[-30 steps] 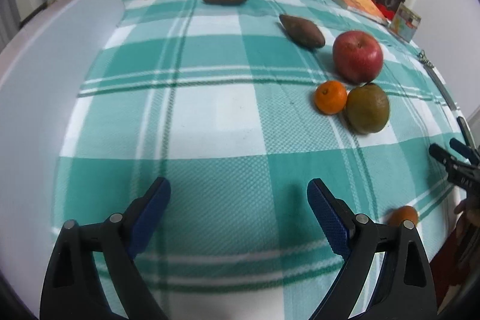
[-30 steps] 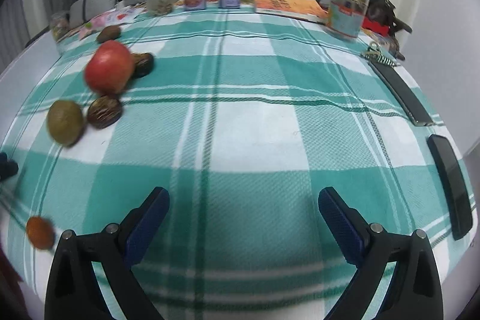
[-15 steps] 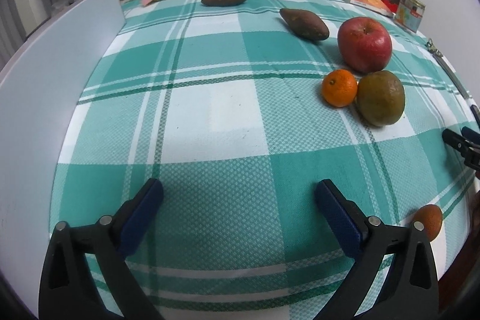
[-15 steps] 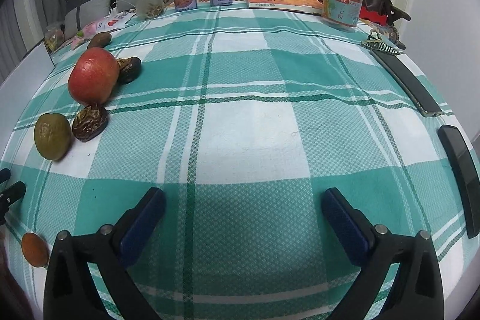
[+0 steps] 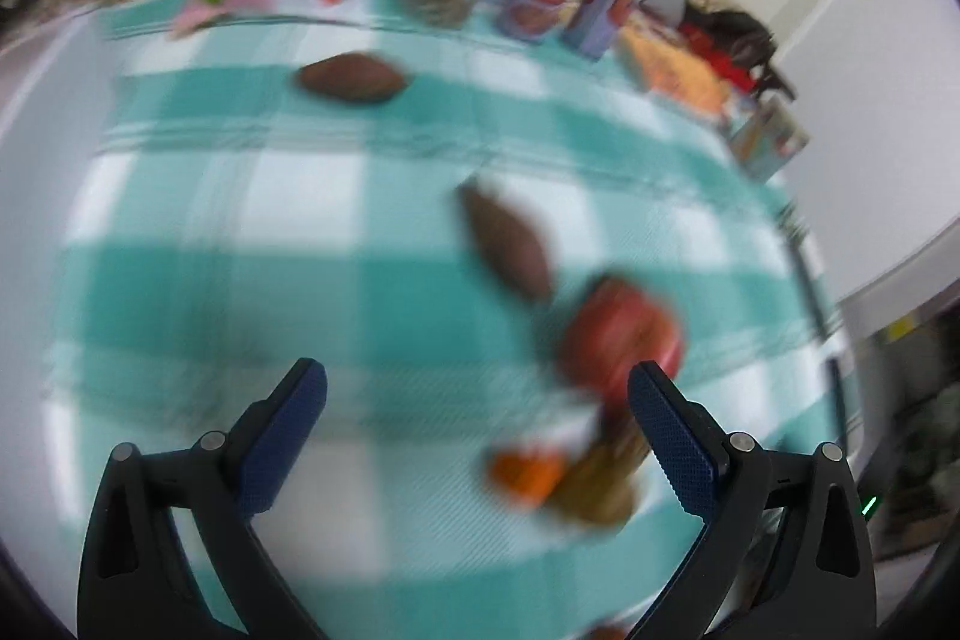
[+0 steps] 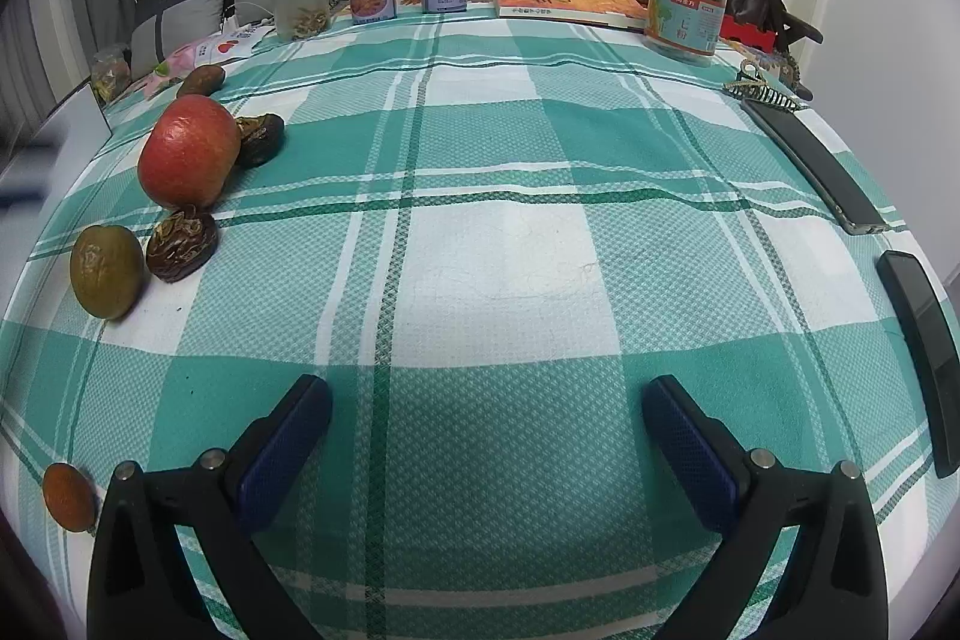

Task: Organize fruits
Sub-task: 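Grasp the brown sweet potato with the left tool while the right tool grasps another orange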

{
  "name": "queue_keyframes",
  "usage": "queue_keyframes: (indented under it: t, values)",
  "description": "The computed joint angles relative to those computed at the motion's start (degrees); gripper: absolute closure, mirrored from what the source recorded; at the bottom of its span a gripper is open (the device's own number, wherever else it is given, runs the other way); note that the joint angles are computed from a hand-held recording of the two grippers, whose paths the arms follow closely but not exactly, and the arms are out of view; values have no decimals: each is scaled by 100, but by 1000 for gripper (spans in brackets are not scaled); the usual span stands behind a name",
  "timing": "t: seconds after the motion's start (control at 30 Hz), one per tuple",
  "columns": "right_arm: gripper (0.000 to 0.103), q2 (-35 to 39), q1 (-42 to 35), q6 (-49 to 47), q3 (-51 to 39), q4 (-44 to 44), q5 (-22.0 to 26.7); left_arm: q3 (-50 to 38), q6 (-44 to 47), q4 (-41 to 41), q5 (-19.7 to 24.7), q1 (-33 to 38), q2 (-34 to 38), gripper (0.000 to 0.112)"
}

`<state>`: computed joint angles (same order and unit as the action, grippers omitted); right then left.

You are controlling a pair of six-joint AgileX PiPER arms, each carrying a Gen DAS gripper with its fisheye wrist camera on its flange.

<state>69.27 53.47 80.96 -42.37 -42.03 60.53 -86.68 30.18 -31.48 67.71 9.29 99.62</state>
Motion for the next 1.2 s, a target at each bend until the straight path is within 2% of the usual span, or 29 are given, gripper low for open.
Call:
queue_keyframes:
  t: [0.13,0.27,0.3,0.33,0.37,0.57,0.7,0.9,0.97,1.07,1.1,1.13,1.17,1.2]
  values:
    - [0,-3,-2,-3,2,0,-3,-1508,-1266,843,-4,-943,1277,13]
    - [0,-4,0,-2,3,-2,-6,-1960,-1925,1379,-39,-1274,1860,16]
    - [0,-4,0,-2,3,-2,-6,-1855,-1966,1420,-138,-1287,1845,22]
    - [0,-4,0,-2,3,-2,-6,-1760,-1875,1348,-179,-1240,1847,57]
    - [0,-3,5,2,4,-3,-3,-1727,-1661,1078,-65,-1154,1868,70]
    - [0,-4,16,14,5,-3,2,-770,-909,1164,-433,-845,1164,71]
    - [0,-10,18,19,12,-5,-3,45,-50,1048,-378,-104,483,71]
    - [0,-102,76,36,45,-9,-43,1734,1820,944,-400,1314,-776,71]
    - [1,-269,321,199,95,-31,-32,2133,2264,867,-450,1731,-1035,71]
    - [1,-700,988,316,105,85,-402,2597,2902,497,-580,2224,-1333,69]
    - [1,-759,1289,227,61,189,-656,2706,3012,433,-658,2285,-1413,69]
    - [3,-743,1462,118,23,305,-872,2840,3113,356,-805,2317,-1511,62]
    - [4,-667,1592,-89,-38,487,-1149,2932,3136,355,-939,2301,-1582,46]
    - [10,-496,1704,-311,-148,634,-1344,3004,3183,338,-1023,2319,-1645,41]
